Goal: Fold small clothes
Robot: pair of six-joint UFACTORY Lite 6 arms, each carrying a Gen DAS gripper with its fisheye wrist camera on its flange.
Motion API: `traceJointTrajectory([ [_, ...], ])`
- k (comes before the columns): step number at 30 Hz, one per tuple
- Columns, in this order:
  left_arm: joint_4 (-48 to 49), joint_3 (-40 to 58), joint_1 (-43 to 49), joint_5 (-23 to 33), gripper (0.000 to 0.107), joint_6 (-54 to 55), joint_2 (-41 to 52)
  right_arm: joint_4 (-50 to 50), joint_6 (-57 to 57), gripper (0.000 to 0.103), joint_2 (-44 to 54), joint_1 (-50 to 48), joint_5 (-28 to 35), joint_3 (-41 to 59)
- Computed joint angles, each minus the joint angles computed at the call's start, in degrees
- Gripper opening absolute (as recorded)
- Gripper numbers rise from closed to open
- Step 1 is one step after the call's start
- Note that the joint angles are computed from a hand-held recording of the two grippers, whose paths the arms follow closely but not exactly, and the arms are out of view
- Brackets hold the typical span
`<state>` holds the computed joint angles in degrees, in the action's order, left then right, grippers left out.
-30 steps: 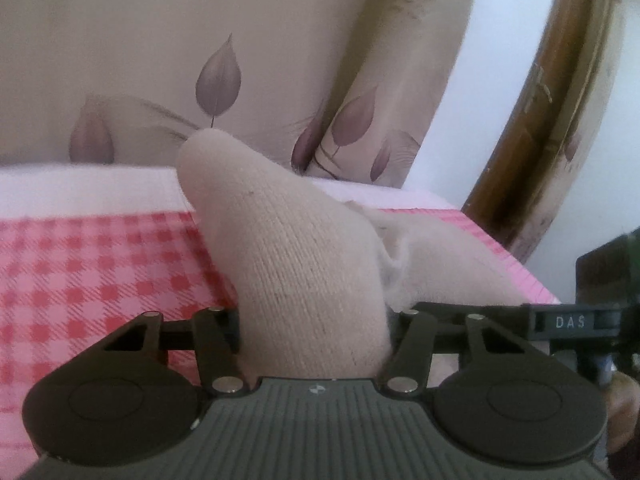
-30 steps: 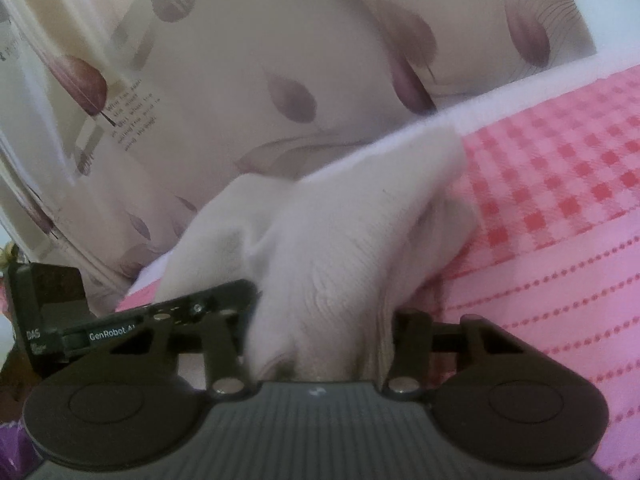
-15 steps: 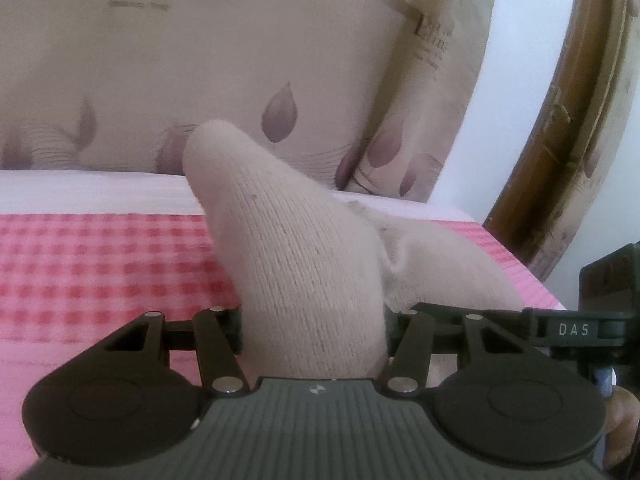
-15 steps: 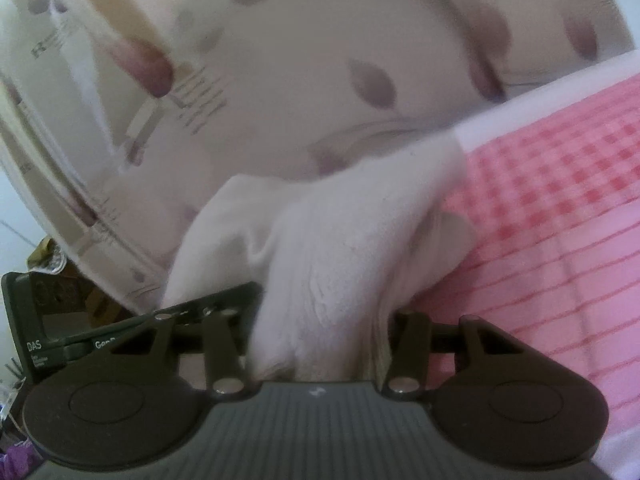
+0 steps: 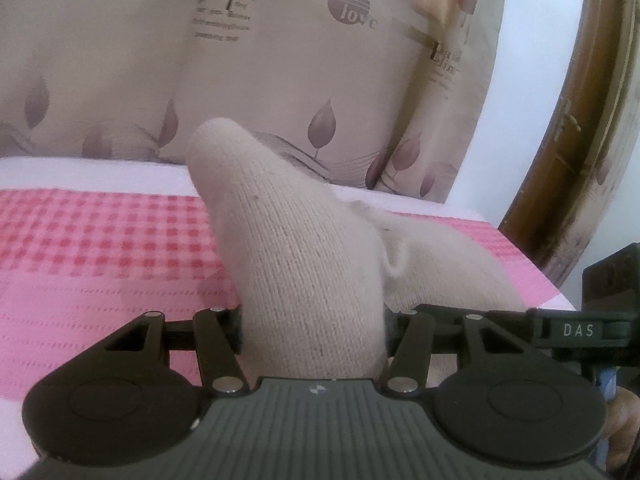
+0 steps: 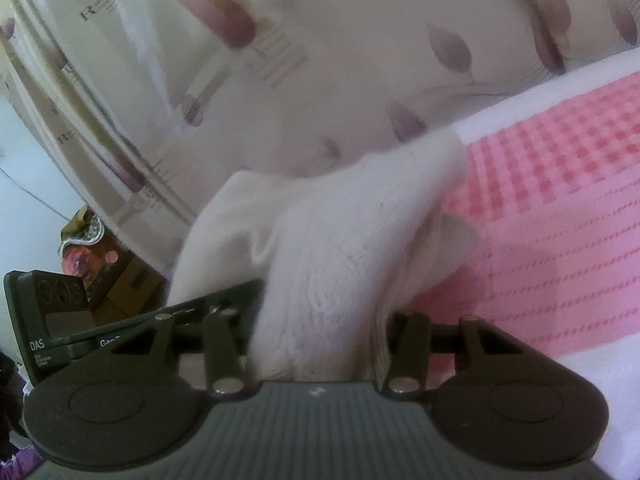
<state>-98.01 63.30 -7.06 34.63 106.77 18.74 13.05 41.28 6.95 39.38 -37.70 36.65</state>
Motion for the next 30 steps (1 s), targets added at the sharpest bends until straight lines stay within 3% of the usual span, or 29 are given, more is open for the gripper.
traceJointTrajectory([
  [15, 0.12, -14.17, 7.6, 5.7, 0.054, 6.22, -9.24, 21.03, -11.36, 0.049, -0.52, 14.36, -0.69, 0.45],
  [30, 2.19, -17.53, 10.88, 7.87, 0.054, 6.34, -11.6, 25.69, -14.25, 0.049, 0.81, 17.28, -0.79, 2.4],
])
